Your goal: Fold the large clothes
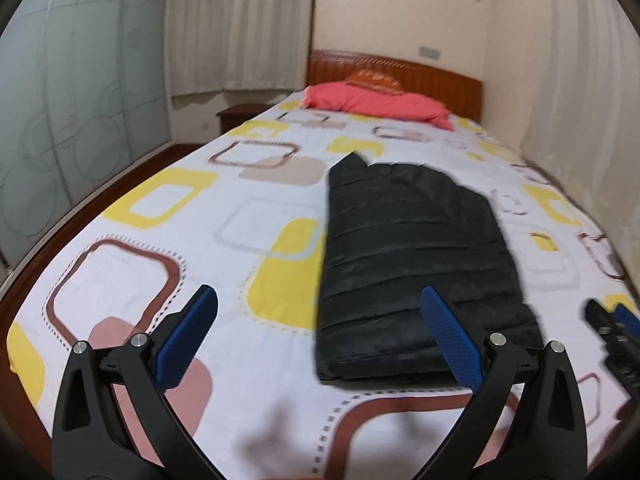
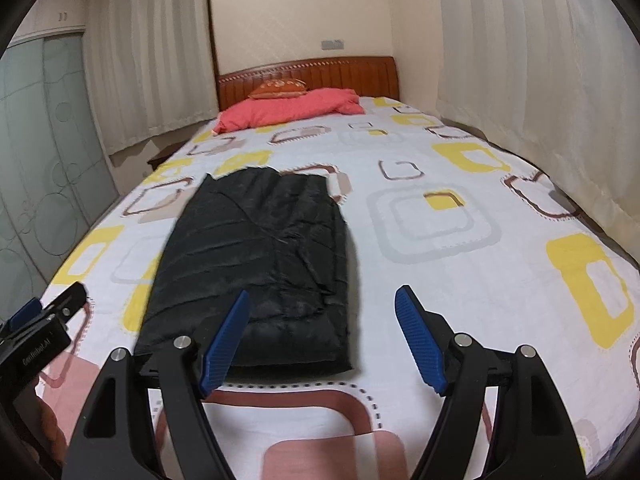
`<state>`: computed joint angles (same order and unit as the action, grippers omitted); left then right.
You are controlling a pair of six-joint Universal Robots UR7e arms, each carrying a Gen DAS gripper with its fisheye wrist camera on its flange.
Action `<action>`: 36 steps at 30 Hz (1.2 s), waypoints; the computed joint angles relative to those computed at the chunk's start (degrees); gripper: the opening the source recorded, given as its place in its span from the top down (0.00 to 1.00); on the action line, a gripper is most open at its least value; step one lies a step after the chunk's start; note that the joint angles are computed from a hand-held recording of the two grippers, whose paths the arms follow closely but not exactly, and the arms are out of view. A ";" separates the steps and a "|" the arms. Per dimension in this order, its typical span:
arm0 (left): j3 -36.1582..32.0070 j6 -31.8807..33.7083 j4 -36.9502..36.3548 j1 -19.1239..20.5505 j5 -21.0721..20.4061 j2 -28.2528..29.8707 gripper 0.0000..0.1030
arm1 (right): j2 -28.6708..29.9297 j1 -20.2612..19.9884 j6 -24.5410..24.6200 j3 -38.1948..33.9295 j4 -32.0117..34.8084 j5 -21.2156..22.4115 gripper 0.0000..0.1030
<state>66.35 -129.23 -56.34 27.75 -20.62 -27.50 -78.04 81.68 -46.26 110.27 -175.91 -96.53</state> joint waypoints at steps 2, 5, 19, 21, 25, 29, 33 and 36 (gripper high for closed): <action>1.79 1.03 -1.63 1.39 -1.46 -0.92 0.02 | 1.49 -0.90 0.37 -1.80 -0.01 -0.99 0.28; 5.14 0.13 -2.18 4.02 -3.57 -3.22 0.02 | 4.61 -2.75 0.61 -5.61 -0.95 -2.18 0.21; 15.57 -13.41 5.67 17.69 -9.95 -15.21 0.02 | 27.25 -10.08 4.45 -42.96 -1.07 -18.11 0.21; 20.12 -11.06 -1.20 17.83 -8.70 -17.57 0.02 | 28.04 -10.82 6.99 -45.02 1.72 -19.37 0.19; 26.55 -8.91 -10.36 16.99 -6.42 -21.15 0.02 | 27.52 -11.66 9.05 -45.22 4.39 -17.20 0.13; 25.56 -9.44 -9.17 16.90 -6.83 -20.24 0.02 | 28.47 -11.19 9.03 -46.51 4.97 -20.38 0.04; 25.82 -9.40 -9.50 16.71 -6.93 -20.37 0.02 | 28.13 -11.95 10.62 -47.17 7.08 -18.02 0.04; 25.65 -8.84 -9.56 17.35 -6.43 -20.52 0.02 | 29.02 -11.54 9.43 -48.01 6.29 -19.45 0.04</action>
<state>92.00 -138.07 -65.90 45.10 -27.04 -48.02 -49.02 70.14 -36.84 62.26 -169.62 -115.98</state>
